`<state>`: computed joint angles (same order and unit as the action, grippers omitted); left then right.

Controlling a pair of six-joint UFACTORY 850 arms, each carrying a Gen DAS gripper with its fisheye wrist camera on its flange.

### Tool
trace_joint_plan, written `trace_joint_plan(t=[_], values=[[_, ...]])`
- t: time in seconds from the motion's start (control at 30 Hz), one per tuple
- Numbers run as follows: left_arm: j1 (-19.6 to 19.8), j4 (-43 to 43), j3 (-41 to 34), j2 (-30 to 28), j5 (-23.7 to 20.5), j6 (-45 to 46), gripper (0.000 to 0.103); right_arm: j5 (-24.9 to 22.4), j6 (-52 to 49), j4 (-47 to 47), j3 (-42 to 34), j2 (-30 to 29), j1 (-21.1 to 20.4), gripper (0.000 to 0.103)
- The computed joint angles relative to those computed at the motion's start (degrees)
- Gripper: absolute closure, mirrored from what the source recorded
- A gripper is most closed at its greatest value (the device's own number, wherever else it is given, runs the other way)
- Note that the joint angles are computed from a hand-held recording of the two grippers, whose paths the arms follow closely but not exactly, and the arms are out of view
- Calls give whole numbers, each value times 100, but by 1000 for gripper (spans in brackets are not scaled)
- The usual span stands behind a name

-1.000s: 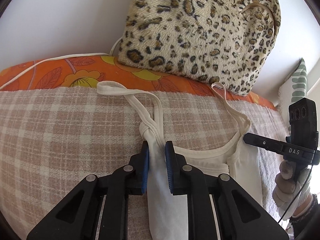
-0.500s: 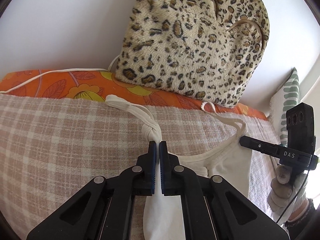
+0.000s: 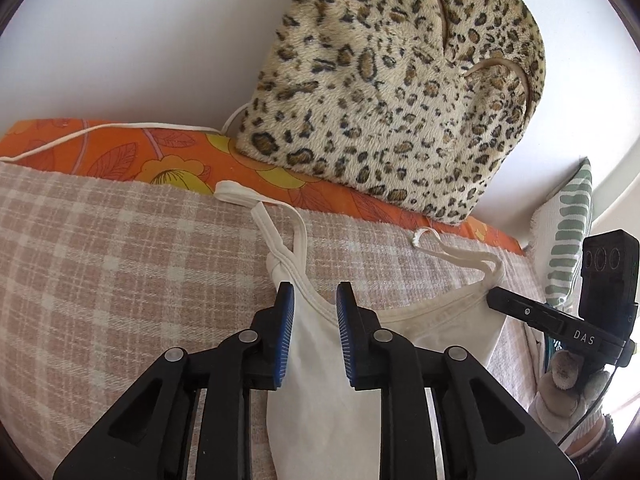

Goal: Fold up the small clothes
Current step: 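Lift the strap end with both grippers and fold it over onto the hem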

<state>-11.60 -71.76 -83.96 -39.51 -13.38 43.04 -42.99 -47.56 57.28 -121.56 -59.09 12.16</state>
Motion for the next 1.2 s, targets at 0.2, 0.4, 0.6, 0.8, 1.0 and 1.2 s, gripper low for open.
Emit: trace_joint_plan(t=[0.2,0.4,0.6,0.8,1.0,1.2], values=[[60,1487,-605,-525,-232,-1838,56,-59,128,-165,-244,-178,2,96],[47,494,-742,-697,-197,-788,65,-73,355,-369,-520,-389,7,96],[51,-29,-615,-601,-184,-215,99,-80,427,-358,-612,-466,3,96],[-8,-330,-382,-305,-66,208,99,9,249,-211,-341,-253,17,96],[-87,-682,-92,55,-15,632,99,129,-96,33,189,151,13,96],[-174,-1254,363,541,21,1169,99,241,-564,312,855,682,13,97]])
